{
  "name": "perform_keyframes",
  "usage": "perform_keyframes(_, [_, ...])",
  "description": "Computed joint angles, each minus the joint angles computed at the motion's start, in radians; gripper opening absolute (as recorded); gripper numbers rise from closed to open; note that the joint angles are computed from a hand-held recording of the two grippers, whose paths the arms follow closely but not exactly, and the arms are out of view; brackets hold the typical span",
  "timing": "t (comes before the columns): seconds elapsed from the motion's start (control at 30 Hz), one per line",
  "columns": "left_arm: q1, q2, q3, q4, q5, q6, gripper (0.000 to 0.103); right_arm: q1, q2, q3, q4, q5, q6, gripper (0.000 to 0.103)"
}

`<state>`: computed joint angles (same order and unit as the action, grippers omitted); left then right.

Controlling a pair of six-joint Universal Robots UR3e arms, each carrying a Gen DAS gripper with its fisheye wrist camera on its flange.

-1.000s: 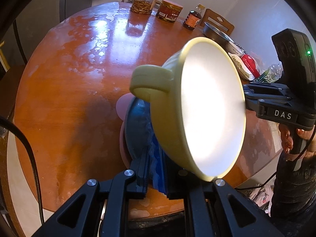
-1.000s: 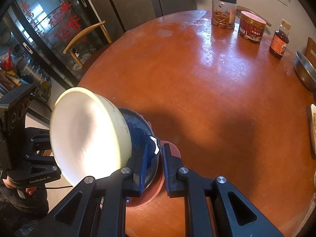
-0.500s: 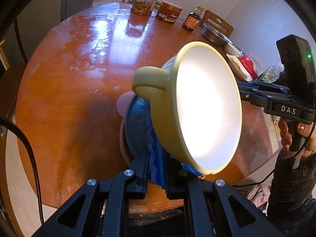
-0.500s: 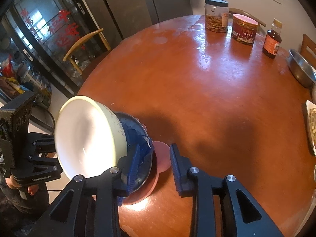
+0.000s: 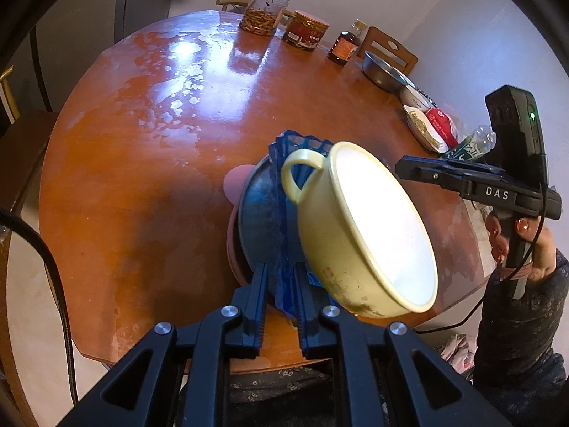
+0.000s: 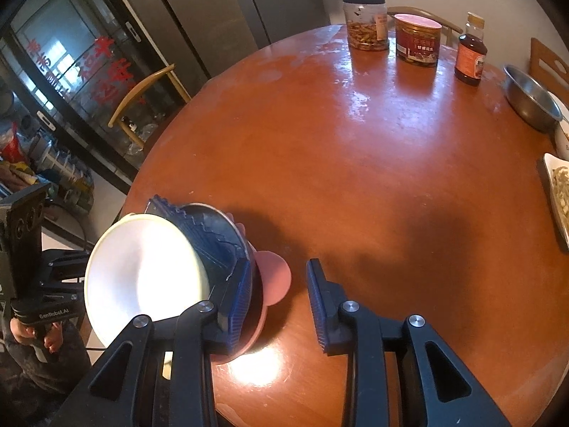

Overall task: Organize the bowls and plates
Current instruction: 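Lower the cream bowl onto the blue dish with the left gripper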

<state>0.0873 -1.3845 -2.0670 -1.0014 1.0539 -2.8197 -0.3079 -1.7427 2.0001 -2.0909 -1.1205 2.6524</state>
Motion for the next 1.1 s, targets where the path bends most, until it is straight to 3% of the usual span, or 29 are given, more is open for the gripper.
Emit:
perform_keyframes(0.17, [0.023,0.033,-0.003,-0.039,-0.024,0.014,0.014,0.009,-0.002,0.006,-0.014,-0.012,0.003,0.036])
perform_keyframes(0.23, [0.032,0.044,-0.004,-0.051,-0.023,0.016,0.014,0.003,-0.006,0.012,-0.017,-0.008,0.004,0.043])
perform_keyframes(0.7, [0.021,0.081,-0.015,-0.028,-0.002,0.003,0.014,0.001,-0.047,0.026,0.015,-0.001,-0.03,0.044])
perform_keyframes(0.9, [0.037,0.126,-0.049,-0.053,-0.007,0.028,0.014,-0.029,-0.155,0.07,0.067,0.03,-0.07,0.044])
perform_keyframes(1.1, [0.059,0.29,-0.066,-0.181,-0.056,0.101,0.014,-0.064,-0.333,0.121,0.213,0.071,-0.175,0.044])
